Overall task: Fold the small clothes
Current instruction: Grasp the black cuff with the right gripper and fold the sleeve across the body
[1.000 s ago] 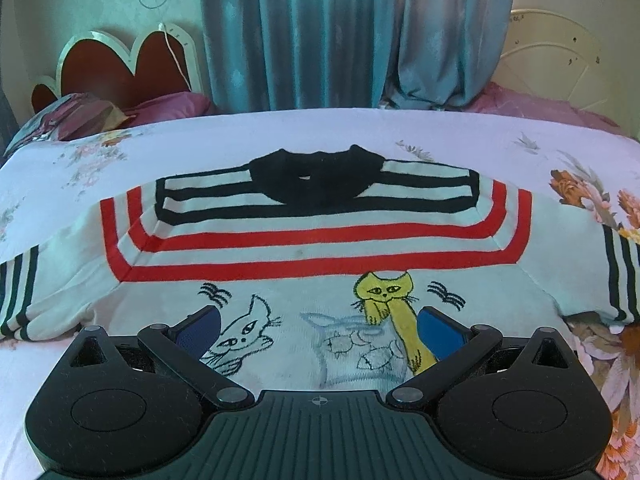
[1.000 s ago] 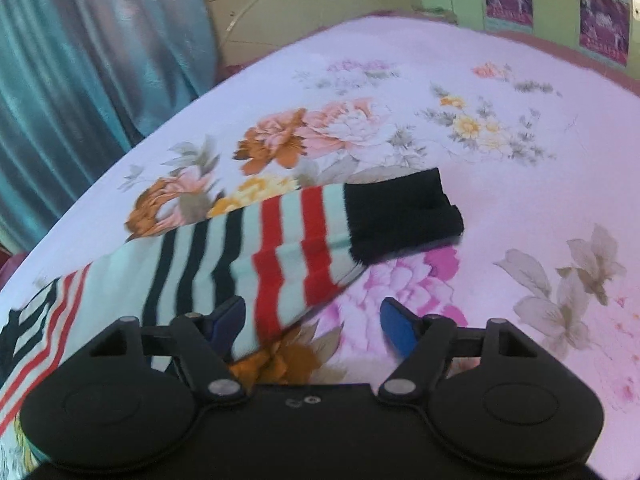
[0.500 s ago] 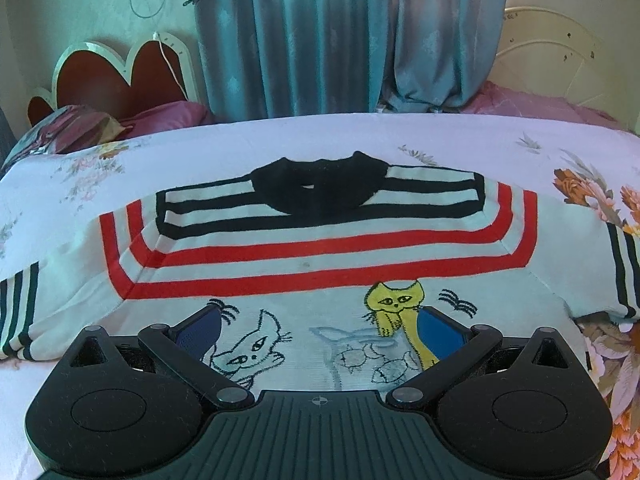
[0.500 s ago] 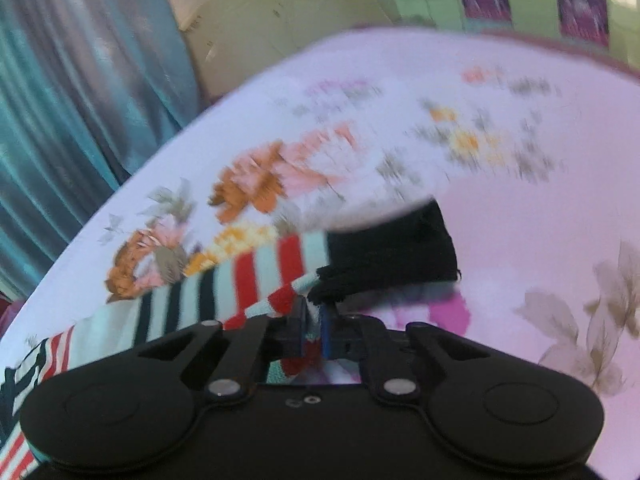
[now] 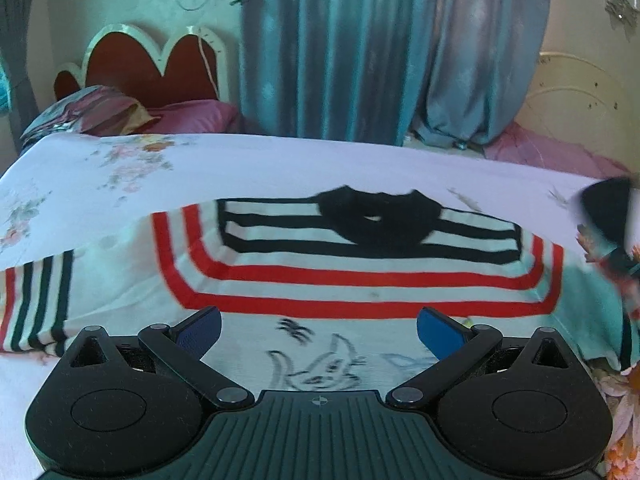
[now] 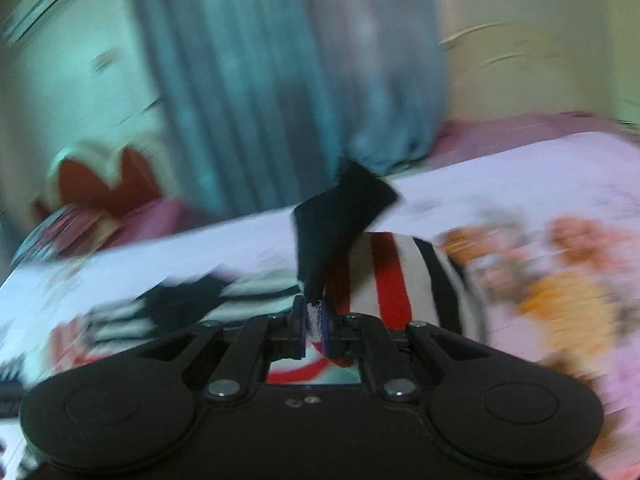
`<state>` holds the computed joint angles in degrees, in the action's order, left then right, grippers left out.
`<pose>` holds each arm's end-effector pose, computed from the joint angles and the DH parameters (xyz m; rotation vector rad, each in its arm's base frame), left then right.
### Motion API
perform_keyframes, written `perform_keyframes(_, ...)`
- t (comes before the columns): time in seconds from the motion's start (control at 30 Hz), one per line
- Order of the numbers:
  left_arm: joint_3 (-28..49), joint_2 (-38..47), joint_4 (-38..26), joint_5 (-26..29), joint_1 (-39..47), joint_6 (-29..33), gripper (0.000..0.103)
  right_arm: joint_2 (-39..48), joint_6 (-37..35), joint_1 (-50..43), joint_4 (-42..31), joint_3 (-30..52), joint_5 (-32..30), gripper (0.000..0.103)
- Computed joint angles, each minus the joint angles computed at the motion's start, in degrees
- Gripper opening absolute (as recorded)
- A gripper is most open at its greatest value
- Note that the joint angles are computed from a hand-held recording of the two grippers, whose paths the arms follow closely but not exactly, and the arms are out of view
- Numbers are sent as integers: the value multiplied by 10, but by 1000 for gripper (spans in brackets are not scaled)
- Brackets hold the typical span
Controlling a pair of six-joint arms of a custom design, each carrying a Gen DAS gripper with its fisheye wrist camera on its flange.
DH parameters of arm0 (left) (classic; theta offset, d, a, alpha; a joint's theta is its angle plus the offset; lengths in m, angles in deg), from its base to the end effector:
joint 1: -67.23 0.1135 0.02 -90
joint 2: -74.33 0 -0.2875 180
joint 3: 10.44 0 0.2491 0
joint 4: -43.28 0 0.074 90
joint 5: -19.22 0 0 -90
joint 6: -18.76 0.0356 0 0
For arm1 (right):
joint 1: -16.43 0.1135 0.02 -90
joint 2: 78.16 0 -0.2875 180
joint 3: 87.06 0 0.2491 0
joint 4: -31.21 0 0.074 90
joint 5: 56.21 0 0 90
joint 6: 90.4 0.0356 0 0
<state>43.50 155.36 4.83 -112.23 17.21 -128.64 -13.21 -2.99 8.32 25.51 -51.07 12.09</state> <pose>0.1714 -0.1677 0.1924 -0.3387 2.2996 0.1141 0.2041 -0.0158 0.1924 -0.1113 2.1397 0.3026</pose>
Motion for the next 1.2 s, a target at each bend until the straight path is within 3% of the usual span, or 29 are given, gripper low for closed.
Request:
perform_keyframes(0.1,-39,-30,34,28,28,19,103,59,32,127,26,-13,58,12)
perform_keyframes(0.23,-76,-32,111,104,64,51,103,146,53,207,20,-3,90,39)
perform_keyframes(0.37,-86,8,199,192,76,70,103,40,41,200,-10,-45,115,41)
perform_keyframes(0.43,-80,36,230,229,74,63,103,-22,15,155,-52,-53,120,50)
perform_keyframes(0.57,-74,97,301,246,58,31,102,-96,-38,49,-95,-74,107,53)
perform_keyframes(0.6,-78,109,324,244,59,27,99,-107,-58,16,-104,-78,98,53)
perform_keyframes(0.63,-82,120,350,242,58,26,89,-110,-73,-10,-106,-82,95,53)
perform_keyframes(0.67,-92,135,391,257,66,39,62,-94,-71,-7,-85,-89,109,54)
perform_keyframes(0.7,-90,150,404,275,76,44,53,-89,-78,-24,-78,-93,112,54)
perform_keyframes(0.77,-82,168,406,263,73,42,50,-68,-95,-76,-61,-100,96,55)
perform_keyframes(0.83,-73,174,401,239,60,56,36,-33,-98,-97,-31,-103,93,58)
perform_keyframes(0.87,-75,176,411,237,60,69,14,-12,-95,-95,-7,-106,101,59)
perform_keyframes(0.97,-91,147,428,236,73,73,10,40,-81,-80,41,-104,120,61)
perform_keyframes(1.13,-100,25,403,193,101,138,9,106,-32,-59,84,-85,120,61)
perform_keyframes(1.17,-101,6,399,187,113,153,9,113,-27,-51,89,-83,121,59)
perform_keyframes(1.2,-103,-15,390,180,122,167,9,123,-23,-43,96,-79,122,51)
